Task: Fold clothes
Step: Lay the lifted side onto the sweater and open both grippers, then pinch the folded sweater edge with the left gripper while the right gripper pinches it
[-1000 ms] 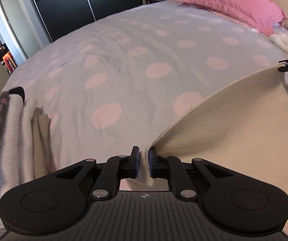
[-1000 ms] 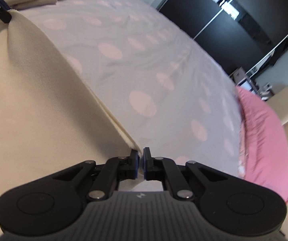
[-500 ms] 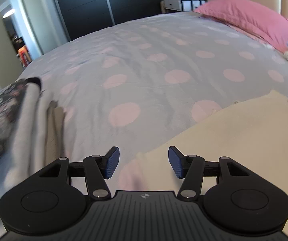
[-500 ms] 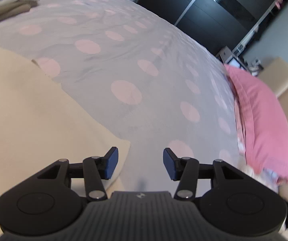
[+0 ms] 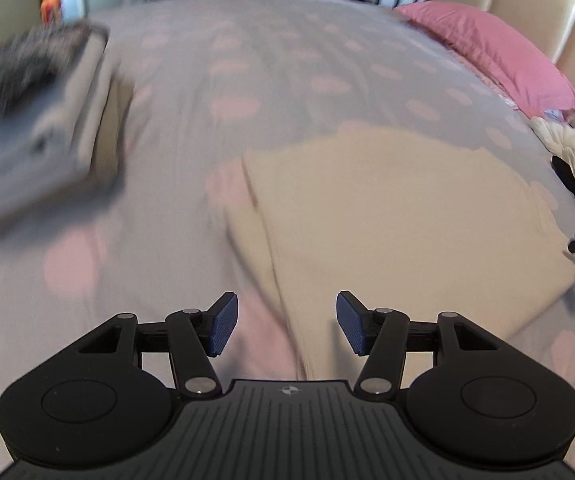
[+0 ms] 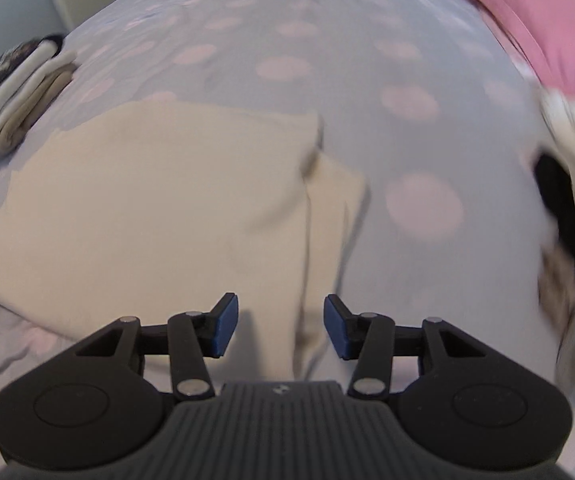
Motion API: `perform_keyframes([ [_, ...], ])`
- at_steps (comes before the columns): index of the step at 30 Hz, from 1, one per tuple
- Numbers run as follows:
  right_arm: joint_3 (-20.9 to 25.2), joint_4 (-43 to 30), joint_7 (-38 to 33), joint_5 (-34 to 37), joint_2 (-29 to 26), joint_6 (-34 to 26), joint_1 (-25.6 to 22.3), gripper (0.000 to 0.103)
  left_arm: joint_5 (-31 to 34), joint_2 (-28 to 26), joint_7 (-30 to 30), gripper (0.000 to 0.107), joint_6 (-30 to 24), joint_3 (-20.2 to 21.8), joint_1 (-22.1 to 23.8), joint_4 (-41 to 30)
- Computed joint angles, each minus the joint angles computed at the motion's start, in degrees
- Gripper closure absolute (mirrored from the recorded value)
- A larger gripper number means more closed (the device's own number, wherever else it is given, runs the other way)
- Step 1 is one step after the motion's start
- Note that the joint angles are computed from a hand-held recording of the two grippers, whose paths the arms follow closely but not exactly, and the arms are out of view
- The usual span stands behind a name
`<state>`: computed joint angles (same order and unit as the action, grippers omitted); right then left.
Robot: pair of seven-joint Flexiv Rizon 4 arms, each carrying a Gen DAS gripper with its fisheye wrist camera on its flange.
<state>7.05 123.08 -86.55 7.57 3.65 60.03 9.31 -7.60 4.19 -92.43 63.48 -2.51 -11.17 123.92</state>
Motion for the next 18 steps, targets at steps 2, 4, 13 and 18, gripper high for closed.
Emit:
perform_keyframes([
  [2,0.2,2.5,3.0,2.1,1.6,1.0,-0.5,0.051,-1.7,1.0,-2.6,0.053,1.8,0.2,-0.5,2.7],
  [4,0.0,4.3,4.9,5.7,2.7,2.4,-0.4,0.055,-3.5,1.5,-4.5,0.056,2.7,0.1,-1.1,4.6],
  [13,-0.5,8.0,6.3,9.5,3.8,6.0,0.7,0.090,1.6,2.8,-8.8,0.091,2.8,-0.9,-1.4,7.0],
  [18,1.4,11.4,15.3,2.0,6.9,6.9,-1.0,0.061,1.6,6.1,-15.3,0.079,4.9,-0.4,-1.1,9.8],
])
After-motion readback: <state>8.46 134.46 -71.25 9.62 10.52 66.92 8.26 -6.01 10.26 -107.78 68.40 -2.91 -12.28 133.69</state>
